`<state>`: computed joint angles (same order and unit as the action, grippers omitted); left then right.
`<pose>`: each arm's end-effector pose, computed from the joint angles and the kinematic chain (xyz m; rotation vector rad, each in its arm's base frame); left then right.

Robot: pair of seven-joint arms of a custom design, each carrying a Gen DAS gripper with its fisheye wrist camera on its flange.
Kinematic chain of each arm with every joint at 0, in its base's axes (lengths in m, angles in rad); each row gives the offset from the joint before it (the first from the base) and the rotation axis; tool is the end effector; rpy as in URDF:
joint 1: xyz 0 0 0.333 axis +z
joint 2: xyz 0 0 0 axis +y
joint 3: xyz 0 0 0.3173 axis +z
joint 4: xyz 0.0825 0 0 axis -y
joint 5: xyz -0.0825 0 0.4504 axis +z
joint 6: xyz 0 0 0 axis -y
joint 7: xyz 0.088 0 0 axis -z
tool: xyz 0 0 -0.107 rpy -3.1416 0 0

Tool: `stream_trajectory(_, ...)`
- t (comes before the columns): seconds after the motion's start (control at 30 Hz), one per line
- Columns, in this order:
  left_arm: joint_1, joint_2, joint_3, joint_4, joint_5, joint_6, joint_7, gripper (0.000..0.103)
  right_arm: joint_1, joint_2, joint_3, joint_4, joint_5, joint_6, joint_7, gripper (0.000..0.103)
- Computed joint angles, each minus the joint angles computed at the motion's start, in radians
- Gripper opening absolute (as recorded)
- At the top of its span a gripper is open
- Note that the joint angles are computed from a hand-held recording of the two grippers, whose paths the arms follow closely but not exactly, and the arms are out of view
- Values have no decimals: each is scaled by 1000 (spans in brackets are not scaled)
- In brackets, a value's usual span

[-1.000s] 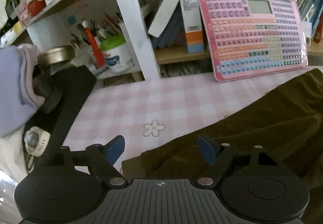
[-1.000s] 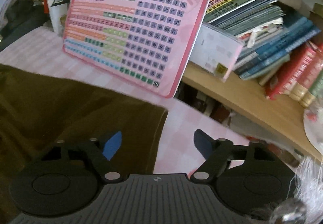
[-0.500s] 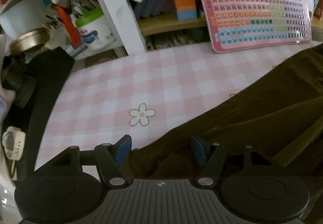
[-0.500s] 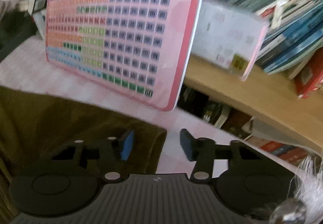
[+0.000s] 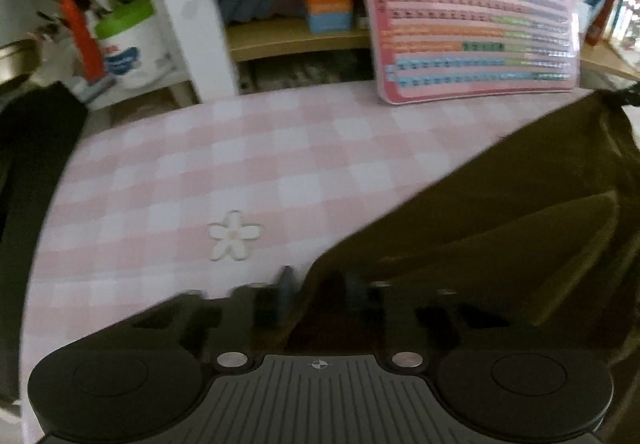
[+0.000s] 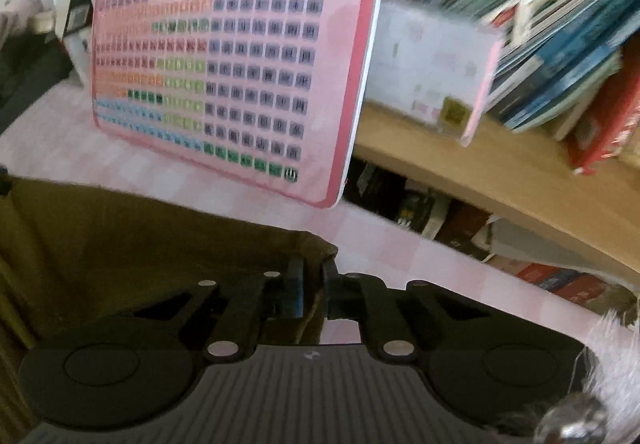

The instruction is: Fold clothes

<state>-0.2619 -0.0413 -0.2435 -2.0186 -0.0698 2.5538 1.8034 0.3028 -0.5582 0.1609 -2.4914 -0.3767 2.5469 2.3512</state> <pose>0.5666 -0.3143 0.5086 -1.1665 2.4884 -0.6859 0.4315 0.2260 0.5217 -1.7464 1.8643 -0.6357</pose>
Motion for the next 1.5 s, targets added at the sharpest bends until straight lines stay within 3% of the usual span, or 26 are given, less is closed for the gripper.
stream_trajectory(0.07,-5,-13,-3,-13,11,10,31,3,-22,-35,46,0,-40,-28,56,7)
stream_trajectory(0.13,-8,-48,-4,-50,5,65,55,2,-30,-78,90,7,-84,-81,105,7)
stream_trajectory(0.23,-36,-139,28,-129,-185,208,166,2,-27,-148,147,18,-147,-171,174,7)
stream_trajectory(0.33,-105,-241,84,-202,-381,268,363,2,-17,-246,215,16,-195,-264,292,7)
stream_trajectory(0.57,-250,-551,197,-452,-619,298,638,2,118,-376,396,64,-170,-578,567,3)
stream_trajectory(0.67,-253,-673,210,-562,-637,240,639,2,185,-359,483,112,-94,-729,708,3)
stream_trajectory(0.77,-214,-768,191,-650,-625,164,563,13,239,-297,545,158,-3,-838,844,4)
stream_trajectory(0.83,-181,-817,173,-695,-612,115,482,15,247,-228,586,201,63,-914,954,5)
stream_trajectory(0.9,-150,-859,164,-726,-602,81,396,23,235,-156,623,252,130,-1004,1084,6)
stream_trajectory(0.97,-125,-902,163,-756,-596,49,312,42,241,-143,636,262,187,-1022,1237,12)
stream_trajectory(1.03,-118,-951,193,-783,-625,28,232,52,254,-148,647,259,203,-994,1362,19)
stream_trajectory(1.13,-130,-973,274,-793,-726,-41,103,52,278,-158,653,241,189,-909,1504,32)
stream_trajectory(1.27,-173,-896,365,-782,-979,-86,-34,54,300,-189,642,184,142,-764,1698,41)
stream_trajectory(1.4,-196,-783,354,-750,-1226,-31,-74,66,306,-240,644,111,95,-653,1956,41)
stream_trajectory(1.5,-186,-704,309,-707,-1328,12,-86,66,305,-288,658,48,72,-601,2194,41)
